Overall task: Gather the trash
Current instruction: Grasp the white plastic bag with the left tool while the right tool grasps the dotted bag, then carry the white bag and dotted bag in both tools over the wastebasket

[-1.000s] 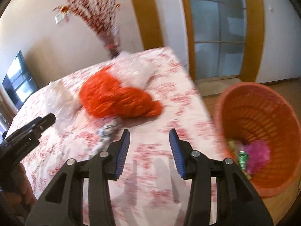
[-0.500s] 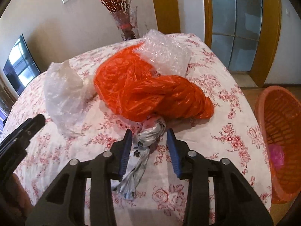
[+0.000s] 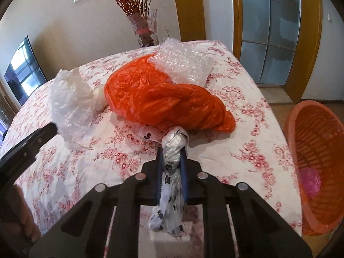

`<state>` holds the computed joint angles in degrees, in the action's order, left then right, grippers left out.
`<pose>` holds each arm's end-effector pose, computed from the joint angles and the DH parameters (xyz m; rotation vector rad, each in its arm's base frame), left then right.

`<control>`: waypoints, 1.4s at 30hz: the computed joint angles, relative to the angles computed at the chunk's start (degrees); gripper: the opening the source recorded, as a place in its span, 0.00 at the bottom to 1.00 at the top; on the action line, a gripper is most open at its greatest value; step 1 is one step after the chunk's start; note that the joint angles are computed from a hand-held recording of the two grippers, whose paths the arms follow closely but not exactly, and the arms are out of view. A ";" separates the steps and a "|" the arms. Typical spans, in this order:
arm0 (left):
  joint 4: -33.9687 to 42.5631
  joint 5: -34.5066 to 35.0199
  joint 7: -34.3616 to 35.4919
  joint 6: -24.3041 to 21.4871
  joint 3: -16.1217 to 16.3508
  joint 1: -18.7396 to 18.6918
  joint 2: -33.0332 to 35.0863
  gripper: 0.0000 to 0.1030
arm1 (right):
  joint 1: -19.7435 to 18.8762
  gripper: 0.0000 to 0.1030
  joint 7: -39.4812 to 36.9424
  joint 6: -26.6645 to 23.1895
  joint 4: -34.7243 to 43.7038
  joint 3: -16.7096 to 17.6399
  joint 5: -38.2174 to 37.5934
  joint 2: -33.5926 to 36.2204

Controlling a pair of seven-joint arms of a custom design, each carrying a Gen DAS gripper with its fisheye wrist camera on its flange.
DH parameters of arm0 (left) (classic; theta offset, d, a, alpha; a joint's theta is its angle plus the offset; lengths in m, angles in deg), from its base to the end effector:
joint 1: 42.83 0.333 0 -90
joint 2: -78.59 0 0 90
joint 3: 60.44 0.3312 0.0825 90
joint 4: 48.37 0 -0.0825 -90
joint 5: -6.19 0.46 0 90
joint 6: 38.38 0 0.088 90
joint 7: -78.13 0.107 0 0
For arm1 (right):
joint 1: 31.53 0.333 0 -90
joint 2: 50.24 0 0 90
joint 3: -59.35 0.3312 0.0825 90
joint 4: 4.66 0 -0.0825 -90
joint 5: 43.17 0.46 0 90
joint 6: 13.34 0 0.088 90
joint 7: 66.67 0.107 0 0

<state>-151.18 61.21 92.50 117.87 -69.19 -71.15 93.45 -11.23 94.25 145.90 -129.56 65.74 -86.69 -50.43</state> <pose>0.5756 -0.4629 0.4517 -1.6931 1.8182 -0.9690 0.5516 0.3115 0.4220 -1.6378 1.8766 -0.5595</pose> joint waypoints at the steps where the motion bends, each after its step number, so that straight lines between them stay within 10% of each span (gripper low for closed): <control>1: 0.51 -0.11 0.10 -0.09 -0.03 -0.02 0.34 0.56 | -0.05 0.14 -0.07 0.40 -0.71 -0.06 -0.07 -0.75; 13: 8.28 -8.42 6.99 -2.89 0.69 -0.53 6.24 0.54 | -3.52 0.14 1.45 1.71 -7.89 3.58 -0.88 -8.88; 24: 10.11 -12.50 13.19 1.98 2.37 -2.19 7.69 0.02 | -5.99 0.14 2.67 0.58 -10.44 5.73 -0.59 -11.82; 42: 6.16 -1.96 6.41 7.44 2.62 -2.73 0.79 0.01 | -9.69 0.14 6.19 0.96 -12.11 8.53 -4.16 -16.97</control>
<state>-145.02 59.25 98.90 125.31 -66.56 -73.88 94.25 -20.92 100.43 146.86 -141.67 74.27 -90.84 -67.40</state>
